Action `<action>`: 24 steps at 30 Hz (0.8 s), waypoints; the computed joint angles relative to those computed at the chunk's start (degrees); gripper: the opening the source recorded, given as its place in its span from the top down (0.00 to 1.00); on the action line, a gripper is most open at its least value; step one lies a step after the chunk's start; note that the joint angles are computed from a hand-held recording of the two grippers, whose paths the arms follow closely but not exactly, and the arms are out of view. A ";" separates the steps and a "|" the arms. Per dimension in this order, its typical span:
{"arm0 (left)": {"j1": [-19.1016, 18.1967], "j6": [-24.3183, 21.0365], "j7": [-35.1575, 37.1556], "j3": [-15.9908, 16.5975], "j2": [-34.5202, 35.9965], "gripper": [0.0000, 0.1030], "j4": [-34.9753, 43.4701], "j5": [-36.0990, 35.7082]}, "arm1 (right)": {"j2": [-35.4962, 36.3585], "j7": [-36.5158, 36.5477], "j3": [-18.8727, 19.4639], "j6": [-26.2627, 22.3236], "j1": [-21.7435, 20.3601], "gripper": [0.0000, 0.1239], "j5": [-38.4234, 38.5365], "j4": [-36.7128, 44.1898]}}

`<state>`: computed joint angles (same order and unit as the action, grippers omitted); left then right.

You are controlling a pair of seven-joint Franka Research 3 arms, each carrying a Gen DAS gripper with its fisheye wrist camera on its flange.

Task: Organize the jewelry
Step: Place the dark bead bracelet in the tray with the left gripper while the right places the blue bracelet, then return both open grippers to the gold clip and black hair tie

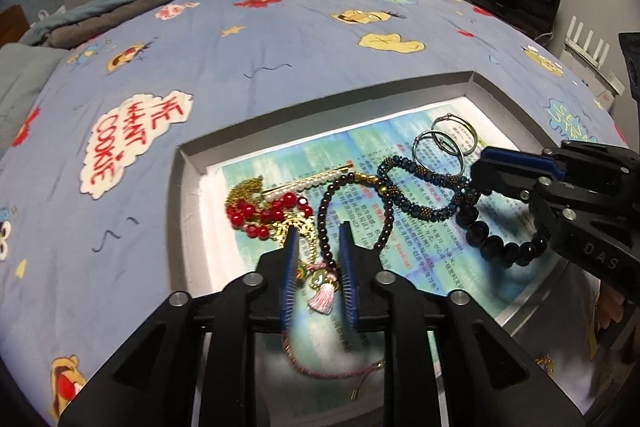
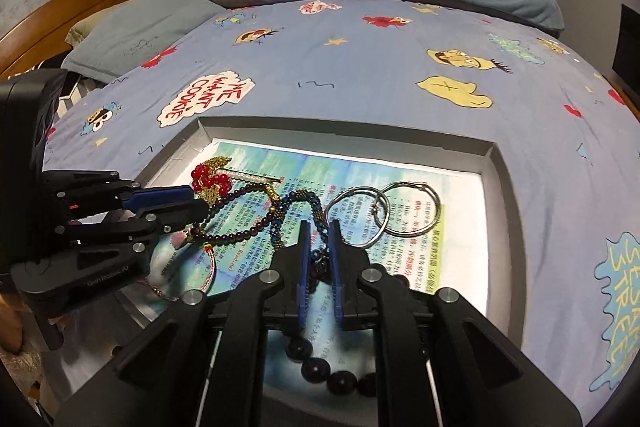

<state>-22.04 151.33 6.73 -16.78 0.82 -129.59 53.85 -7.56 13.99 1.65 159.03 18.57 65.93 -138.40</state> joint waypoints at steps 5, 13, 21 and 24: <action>-0.51 -2.92 -2.27 -0.91 -2.63 0.59 -1.33 0.59 | -3.32 -0.63 -0.54 0.05 0.15 0.77 0.69 -2.28; -1.07 -7.53 -6.58 -3.50 -7.69 0.33 -3.90 1.77 | -9.00 -2.65 -2.17 1.40 1.60 0.48 2.33 -6.54; -1.65 -11.50 -8.33 -5.78 -11.50 0.22 -5.27 1.26 | -14.00 -2.48 -4.18 1.69 2.10 0.28 3.35 -9.78; -1.89 -12.71 -9.23 -6.51 -12.77 0.18 -5.75 1.25 | -15.75 -2.71 -4.85 2.06 2.32 0.22 4.00 -10.82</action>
